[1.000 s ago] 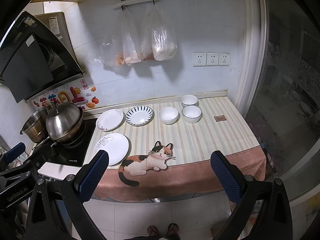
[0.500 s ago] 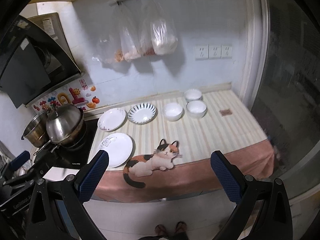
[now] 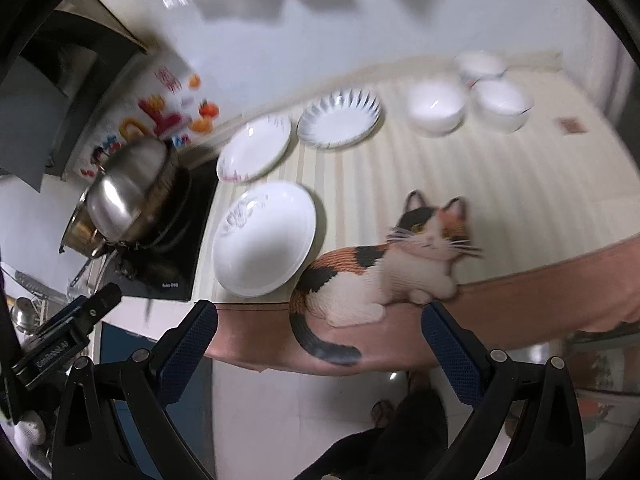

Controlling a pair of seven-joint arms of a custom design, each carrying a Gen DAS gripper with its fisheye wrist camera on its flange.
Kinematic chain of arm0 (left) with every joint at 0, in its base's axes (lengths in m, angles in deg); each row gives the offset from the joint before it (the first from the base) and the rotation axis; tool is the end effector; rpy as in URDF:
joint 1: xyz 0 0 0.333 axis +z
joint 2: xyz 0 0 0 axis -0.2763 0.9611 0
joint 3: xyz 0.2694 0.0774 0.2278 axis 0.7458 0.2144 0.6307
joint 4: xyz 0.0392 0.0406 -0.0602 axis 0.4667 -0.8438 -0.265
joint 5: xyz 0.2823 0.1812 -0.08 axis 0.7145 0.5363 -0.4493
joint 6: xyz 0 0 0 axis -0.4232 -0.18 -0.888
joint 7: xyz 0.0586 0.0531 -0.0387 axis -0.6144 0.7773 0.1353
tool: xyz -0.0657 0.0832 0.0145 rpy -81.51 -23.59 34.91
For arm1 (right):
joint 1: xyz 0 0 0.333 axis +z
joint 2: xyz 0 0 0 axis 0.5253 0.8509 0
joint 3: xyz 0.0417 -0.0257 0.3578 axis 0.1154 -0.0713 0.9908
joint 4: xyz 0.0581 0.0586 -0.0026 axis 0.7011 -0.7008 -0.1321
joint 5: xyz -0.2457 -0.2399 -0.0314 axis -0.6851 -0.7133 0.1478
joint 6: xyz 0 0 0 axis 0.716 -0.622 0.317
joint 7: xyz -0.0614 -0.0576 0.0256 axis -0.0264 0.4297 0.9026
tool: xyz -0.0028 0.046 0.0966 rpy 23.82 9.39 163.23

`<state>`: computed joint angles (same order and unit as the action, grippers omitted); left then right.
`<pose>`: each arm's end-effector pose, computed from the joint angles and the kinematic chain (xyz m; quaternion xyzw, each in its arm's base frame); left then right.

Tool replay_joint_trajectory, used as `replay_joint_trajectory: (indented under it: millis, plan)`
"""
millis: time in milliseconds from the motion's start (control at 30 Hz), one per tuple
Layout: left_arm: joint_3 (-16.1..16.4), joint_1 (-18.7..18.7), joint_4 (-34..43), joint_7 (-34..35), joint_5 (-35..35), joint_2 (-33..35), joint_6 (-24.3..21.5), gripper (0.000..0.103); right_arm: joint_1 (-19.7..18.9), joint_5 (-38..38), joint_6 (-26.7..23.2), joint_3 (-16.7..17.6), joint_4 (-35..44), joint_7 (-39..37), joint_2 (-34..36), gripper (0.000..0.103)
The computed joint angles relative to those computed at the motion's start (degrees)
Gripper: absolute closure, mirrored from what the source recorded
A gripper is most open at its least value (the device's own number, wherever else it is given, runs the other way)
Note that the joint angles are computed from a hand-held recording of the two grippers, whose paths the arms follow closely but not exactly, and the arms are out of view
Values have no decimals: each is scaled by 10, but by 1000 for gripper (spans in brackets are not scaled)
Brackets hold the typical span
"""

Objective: Organize plates and bowls
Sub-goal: 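Lower both grippers onto the grey-flower white plate and grip its rim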

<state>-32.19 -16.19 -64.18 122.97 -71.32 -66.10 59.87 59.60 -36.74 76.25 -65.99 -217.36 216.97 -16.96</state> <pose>0.4360 -0.1071 0.5639 -0.6805 0.6904 -0.1618 0.1849 0.3648 0.3082 0.5328 -0.5863 0.7587 -0.0448 0.2804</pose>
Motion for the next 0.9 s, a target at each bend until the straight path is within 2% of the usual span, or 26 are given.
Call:
replay_joint_trajectory:
  millis: [67,133,200,267,400,500,600,700,767,800,867,900]
  plan:
    - [-9,10,15,-15,34,42,3,0,8,60,34,-25,17,-75,60,0]
    - [-7,11,38,-34,63,94,1,0,-2,123,51,-28,48,-159,123,0]
    - [8,1,62,-40,65,135,-7,0,-30,190,53,-10,89,-252,185,0]
    - [23,-12,91,-30,44,176,-22,0,-50,203,40,5,129,-289,232,0]
    - [47,-27,148,-10,11,242,-56,2,-104,251,18,55,211,-380,329,2]
    - [60,-32,174,5,-10,272,-72,2,-122,261,-6,70,260,-419,377,5]
    - [65,-27,193,26,-48,293,-86,8,-134,278,-22,87,302,-452,413,15]
    - [64,-17,210,56,-97,308,-106,16,-134,281,-57,87,355,-472,450,30]
    - [64,-14,214,68,-122,313,-109,24,-127,279,-72,81,377,-478,464,40]
    - [64,-13,218,73,-130,317,-112,30,-122,275,-64,78,383,-485,468,45]
    - [62,-11,223,86,-150,321,-123,42,-119,274,-84,78,403,-491,477,71]
    - [63,-13,225,88,-152,323,-126,46,-124,282,-92,85,413,-501,485,75]
